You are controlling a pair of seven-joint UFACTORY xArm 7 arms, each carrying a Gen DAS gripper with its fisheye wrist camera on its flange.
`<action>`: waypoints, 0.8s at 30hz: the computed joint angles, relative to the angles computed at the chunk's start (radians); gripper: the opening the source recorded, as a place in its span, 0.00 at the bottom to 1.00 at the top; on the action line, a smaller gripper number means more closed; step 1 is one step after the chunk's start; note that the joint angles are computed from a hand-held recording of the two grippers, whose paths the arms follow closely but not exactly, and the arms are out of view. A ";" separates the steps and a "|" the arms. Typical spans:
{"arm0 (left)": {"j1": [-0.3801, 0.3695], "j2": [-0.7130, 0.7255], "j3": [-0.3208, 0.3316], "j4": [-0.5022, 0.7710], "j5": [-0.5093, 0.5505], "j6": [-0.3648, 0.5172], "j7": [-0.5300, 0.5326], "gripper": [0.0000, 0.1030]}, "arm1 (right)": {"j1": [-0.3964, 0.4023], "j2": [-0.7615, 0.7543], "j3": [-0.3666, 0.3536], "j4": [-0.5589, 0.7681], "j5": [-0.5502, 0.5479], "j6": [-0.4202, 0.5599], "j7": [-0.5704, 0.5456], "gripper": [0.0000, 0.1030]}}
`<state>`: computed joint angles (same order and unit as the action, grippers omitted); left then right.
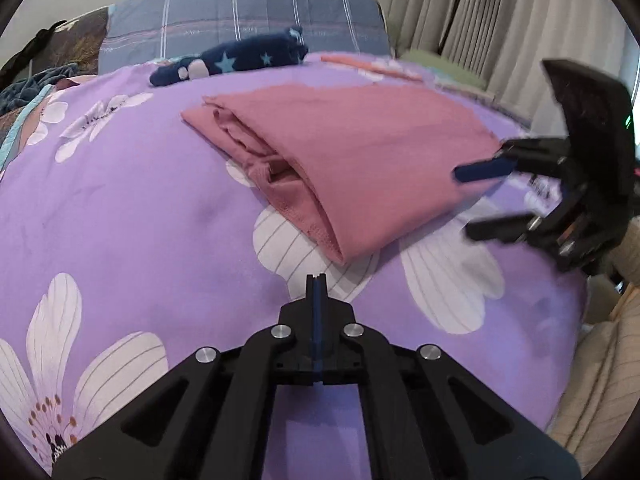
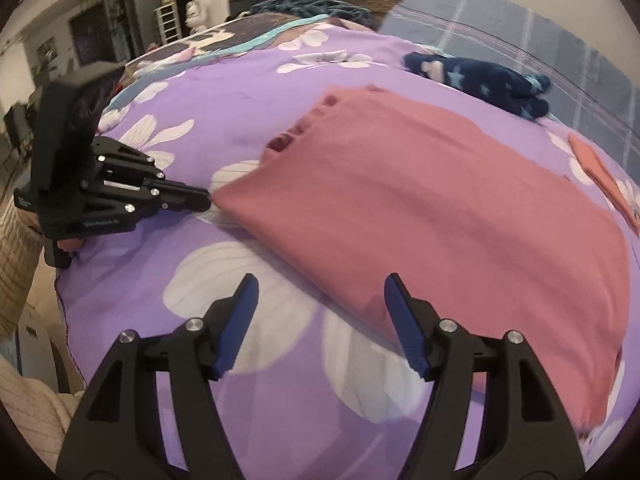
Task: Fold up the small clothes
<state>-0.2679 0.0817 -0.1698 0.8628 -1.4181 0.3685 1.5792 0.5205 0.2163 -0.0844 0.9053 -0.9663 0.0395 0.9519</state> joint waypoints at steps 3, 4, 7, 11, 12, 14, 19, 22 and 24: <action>0.003 -0.014 0.003 -0.004 -0.069 -0.015 0.039 0.00 | 0.065 0.049 -0.026 0.078 -0.094 0.063 0.059 0.65; 0.002 -0.017 0.005 -0.004 -0.087 -0.022 0.050 0.00 | 0.084 0.064 -0.032 0.102 -0.147 0.087 0.096 0.65; 0.004 -0.013 0.014 0.009 -0.145 -0.044 0.077 0.18 | 0.137 0.120 -0.023 0.187 -0.292 0.220 0.162 0.64; 0.011 0.005 0.025 0.048 -0.190 -0.061 0.065 0.40 | 0.169 0.182 0.007 0.280 -0.417 0.361 0.225 0.63; 0.018 0.017 0.031 0.070 -0.173 -0.044 0.035 0.51 | 0.164 0.198 0.018 0.302 -0.426 0.376 0.226 0.62; 0.046 0.064 0.044 0.144 -0.127 0.040 -0.063 0.67 | 0.152 0.235 0.039 0.347 -0.451 0.399 0.227 0.56; 0.117 0.313 0.029 0.472 0.058 0.251 -0.397 0.68 | 0.123 0.275 0.080 0.393 -0.410 0.412 0.170 0.12; 0.112 0.475 0.009 0.675 0.186 0.302 -0.560 0.67 | 0.112 0.265 0.085 0.385 -0.405 0.400 0.181 0.09; 0.084 0.573 0.013 0.797 0.282 0.300 -0.676 0.67 | 0.096 0.264 0.087 0.384 -0.383 0.377 0.178 0.08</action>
<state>-0.1844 0.6545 -0.1573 1.6596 -1.1363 0.6685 0.9030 0.6169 0.4806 0.0029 1.2896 -1.3497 0.4169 1.1302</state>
